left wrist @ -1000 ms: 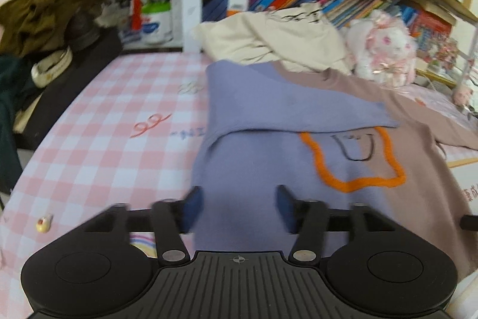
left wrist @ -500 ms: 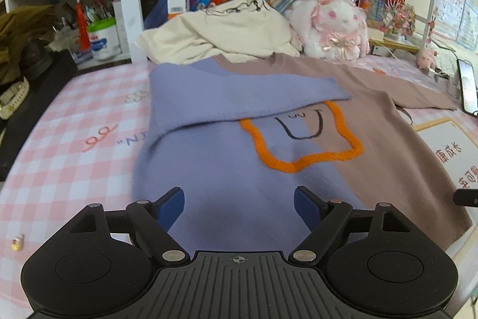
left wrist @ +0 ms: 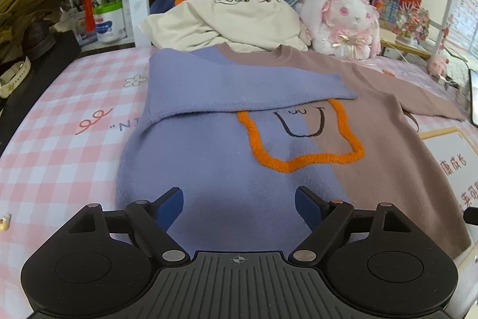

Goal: Fold clothes
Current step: 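Move the right gripper to the mauve sleeve cuff and close on it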

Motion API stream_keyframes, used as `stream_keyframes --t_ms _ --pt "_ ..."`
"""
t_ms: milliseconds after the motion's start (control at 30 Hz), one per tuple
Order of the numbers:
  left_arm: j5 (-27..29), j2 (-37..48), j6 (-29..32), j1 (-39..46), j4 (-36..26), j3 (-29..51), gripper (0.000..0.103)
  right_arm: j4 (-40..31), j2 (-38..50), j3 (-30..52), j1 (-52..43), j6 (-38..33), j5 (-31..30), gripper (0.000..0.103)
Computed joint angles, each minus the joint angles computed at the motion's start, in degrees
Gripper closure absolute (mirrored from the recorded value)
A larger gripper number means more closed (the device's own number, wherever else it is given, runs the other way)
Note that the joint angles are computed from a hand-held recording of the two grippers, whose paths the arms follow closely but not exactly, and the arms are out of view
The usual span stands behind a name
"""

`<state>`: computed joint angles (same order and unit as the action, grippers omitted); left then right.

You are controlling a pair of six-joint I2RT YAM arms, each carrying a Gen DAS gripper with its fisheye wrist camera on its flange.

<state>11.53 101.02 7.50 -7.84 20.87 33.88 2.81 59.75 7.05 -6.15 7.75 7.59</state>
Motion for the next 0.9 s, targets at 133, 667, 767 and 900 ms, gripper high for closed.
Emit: stream_keyframes --t_ms 133,667,767,900 --pt "-4.88 0.1 -4.83 -4.15 0.15 0.18 0.018 3.52 3.27 0.58 -10.43 -8.38 -7.61 0.027" --pt "-26.9 1.6 -23.25 -25.15 -10.8 6.79 0.018 6.53 30.6 19.04 -41.12 -31.93 -32.32 0.023" --pt "-30.12 1.64 -26.43 -27.81 -11.98 7.33 0.018 5.38 34.26 22.92 -42.57 -33.67 -34.31 0.023" --pt "-33.03 1.42 -30.9 -30.5 -13.0 7.74 0.018 4.17 38.2 27.42 -43.79 -35.59 -36.05 0.021"
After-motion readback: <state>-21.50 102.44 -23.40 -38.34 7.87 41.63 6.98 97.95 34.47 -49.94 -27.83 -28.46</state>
